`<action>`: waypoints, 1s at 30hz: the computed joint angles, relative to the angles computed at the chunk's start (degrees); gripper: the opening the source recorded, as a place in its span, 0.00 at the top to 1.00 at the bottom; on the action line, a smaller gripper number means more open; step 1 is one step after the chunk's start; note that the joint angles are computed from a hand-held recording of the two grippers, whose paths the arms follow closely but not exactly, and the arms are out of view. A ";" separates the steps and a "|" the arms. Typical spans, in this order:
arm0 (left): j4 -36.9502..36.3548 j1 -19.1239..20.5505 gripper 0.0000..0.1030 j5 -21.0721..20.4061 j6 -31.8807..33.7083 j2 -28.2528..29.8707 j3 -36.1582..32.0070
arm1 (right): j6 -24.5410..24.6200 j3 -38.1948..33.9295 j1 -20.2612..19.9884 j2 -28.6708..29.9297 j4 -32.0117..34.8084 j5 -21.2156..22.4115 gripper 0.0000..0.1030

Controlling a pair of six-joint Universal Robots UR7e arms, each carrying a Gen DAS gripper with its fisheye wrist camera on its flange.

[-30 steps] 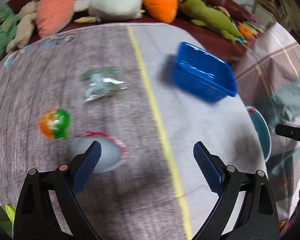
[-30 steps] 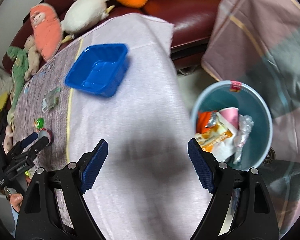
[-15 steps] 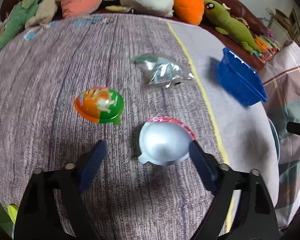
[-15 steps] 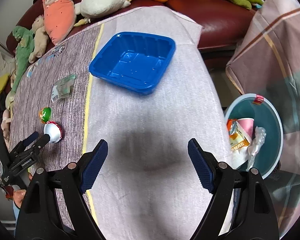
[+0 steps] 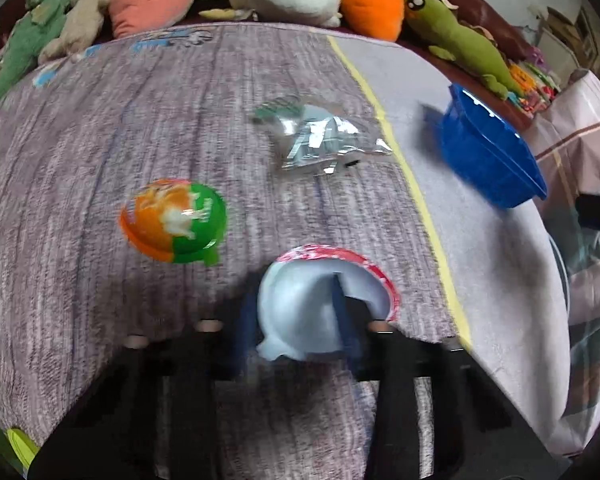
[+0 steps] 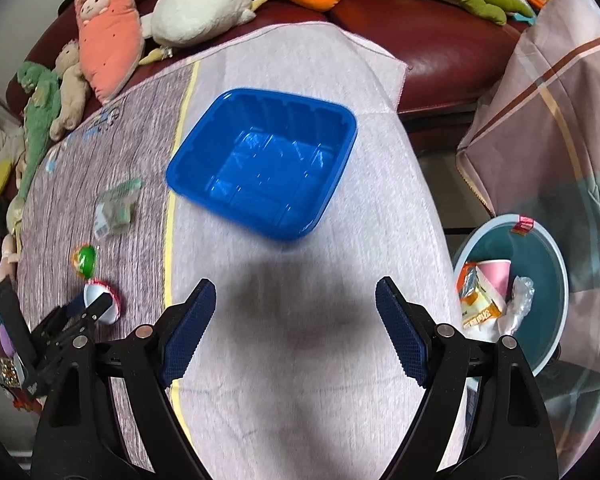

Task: Collect trash
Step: 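Grasp the white lid with the left gripper while the right grasps the blue tray rim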

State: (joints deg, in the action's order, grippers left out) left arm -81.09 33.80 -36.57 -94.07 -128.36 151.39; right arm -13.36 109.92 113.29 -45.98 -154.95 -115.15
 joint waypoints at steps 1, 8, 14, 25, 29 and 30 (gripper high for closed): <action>-2.04 0.55 0.87 0.29 1.18 0.83 0.10 | -0.03 -0.64 -0.18 0.35 0.08 0.09 0.24; -15.47 2.18 0.90 3.14 9.17 7.37 -0.41 | -0.24 -5.70 -1.49 3.96 -0.29 0.53 0.24; -29.13 5.60 0.90 3.62 18.11 14.11 -0.71 | -1.14 -8.99 -2.72 7.37 -0.50 1.48 0.29; -42.29 7.80 0.90 2.51 24.68 23.75 -1.84 | -3.48 -10.31 -4.88 9.91 0.42 3.45 0.90; -42.68 6.82 0.90 2.30 24.43 25.87 -2.44 | -4.89 -7.65 -5.26 6.93 -3.87 3.55 0.91; -42.65 6.39 0.90 2.28 24.21 26.54 -2.69 | -5.66 -6.60 -5.28 5.84 -5.67 3.07 0.91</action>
